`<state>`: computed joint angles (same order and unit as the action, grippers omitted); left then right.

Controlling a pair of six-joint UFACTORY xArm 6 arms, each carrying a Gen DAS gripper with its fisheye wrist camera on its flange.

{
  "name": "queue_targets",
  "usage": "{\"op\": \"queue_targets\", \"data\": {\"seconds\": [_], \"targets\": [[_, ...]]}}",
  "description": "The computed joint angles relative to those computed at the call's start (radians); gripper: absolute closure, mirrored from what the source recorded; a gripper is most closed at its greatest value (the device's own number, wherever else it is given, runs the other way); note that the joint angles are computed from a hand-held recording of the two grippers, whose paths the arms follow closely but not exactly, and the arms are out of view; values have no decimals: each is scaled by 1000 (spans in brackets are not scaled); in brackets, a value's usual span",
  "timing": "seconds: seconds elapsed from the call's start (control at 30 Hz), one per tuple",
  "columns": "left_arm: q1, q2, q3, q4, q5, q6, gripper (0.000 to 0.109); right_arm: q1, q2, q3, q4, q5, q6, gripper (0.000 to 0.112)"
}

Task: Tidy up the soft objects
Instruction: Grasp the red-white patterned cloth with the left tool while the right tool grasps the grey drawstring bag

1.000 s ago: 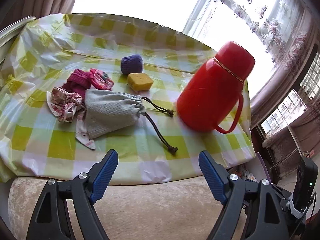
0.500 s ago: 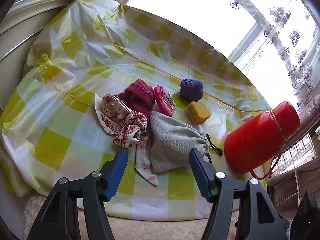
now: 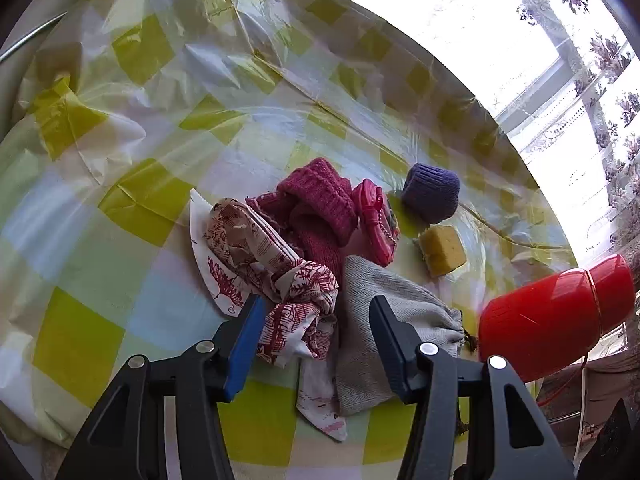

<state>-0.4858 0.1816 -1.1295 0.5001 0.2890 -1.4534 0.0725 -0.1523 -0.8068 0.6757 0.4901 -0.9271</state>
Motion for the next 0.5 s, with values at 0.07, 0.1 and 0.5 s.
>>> {"op": "queue_targets", "data": {"seconds": [0.07,0.1,0.5], "targets": [[6,18,-12,-24,-4,25,53,16,23,-20,7,-17,11,29],[8,27,-22,-32,0,37,53,23,35,-31,6,-24,21,29],[29,36,-5,67,-28,-68,82,101,165,-148,-23,-68,128,22]]}}
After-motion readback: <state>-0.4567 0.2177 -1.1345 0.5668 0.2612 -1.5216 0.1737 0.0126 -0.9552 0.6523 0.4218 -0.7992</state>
